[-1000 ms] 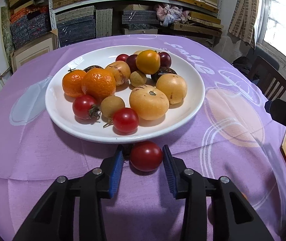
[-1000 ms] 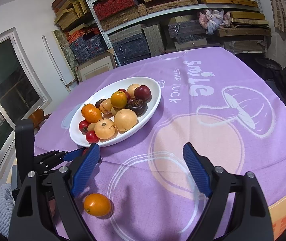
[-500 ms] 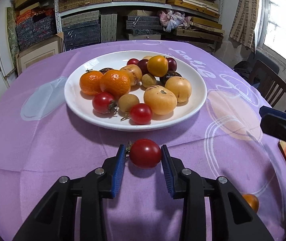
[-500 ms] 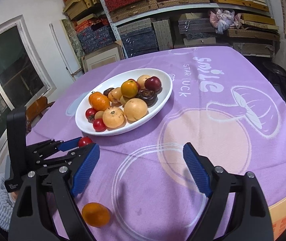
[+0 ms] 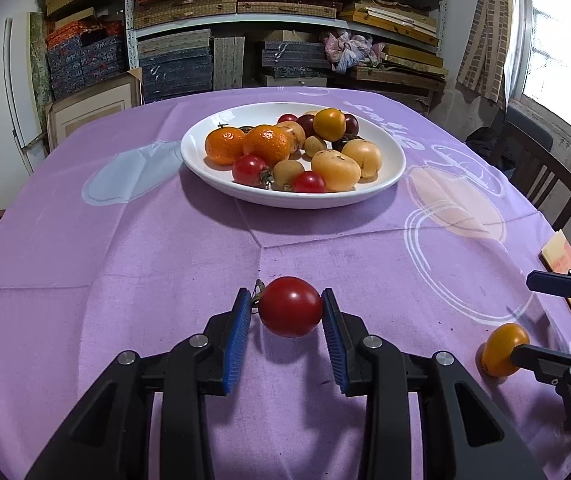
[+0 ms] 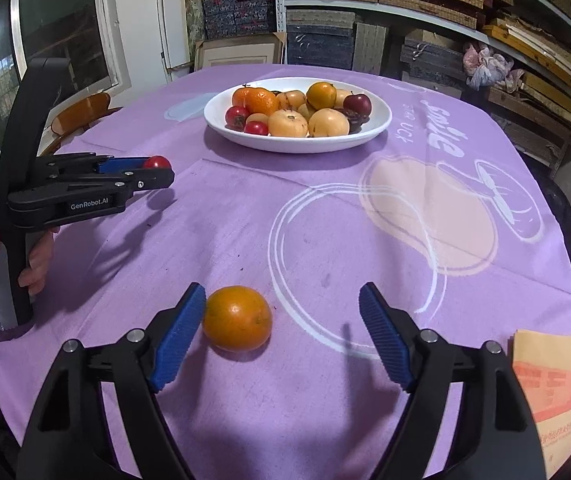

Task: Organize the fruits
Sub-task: 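Hold the tomato with the left tool while the right tool grasps the orange tangerine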

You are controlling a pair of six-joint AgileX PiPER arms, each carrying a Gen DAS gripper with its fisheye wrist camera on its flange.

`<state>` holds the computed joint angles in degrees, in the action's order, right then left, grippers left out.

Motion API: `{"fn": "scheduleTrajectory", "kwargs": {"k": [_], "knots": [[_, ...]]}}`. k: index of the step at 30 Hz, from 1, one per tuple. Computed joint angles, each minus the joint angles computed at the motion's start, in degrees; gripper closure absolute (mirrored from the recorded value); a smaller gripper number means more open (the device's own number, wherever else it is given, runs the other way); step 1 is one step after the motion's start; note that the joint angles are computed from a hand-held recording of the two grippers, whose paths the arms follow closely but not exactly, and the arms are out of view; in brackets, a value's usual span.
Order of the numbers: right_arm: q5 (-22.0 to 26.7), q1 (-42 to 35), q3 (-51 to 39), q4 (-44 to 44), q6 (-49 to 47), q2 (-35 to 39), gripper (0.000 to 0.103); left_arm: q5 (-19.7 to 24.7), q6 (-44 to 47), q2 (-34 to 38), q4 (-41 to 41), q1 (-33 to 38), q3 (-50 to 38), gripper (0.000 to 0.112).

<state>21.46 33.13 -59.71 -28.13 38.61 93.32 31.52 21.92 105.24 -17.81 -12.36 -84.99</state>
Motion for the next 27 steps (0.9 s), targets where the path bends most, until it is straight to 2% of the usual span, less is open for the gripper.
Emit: {"fn": "scheduleTrajectory", "kwargs": {"k": [11, 18, 27], "knots": [[0.9, 2.8, -1.7, 3.9, -4.0, 2.8, 0.063, 0.5, 2.5, -0.6, -2.5, 0.2, 0.7, 0.076], [0.8, 2.7, -1.9, 5.1, -4.8, 3.4, 0.064, 0.8, 1.6, 0.1, -1.8, 0.1, 0.2, 0.076], [-0.9, 2.0, -1.0, 6.6, -4.9, 3.1, 0.064, -2.9, -7.7, -0.6, 8.8, -2.0, 1.7, 0.076]]}}
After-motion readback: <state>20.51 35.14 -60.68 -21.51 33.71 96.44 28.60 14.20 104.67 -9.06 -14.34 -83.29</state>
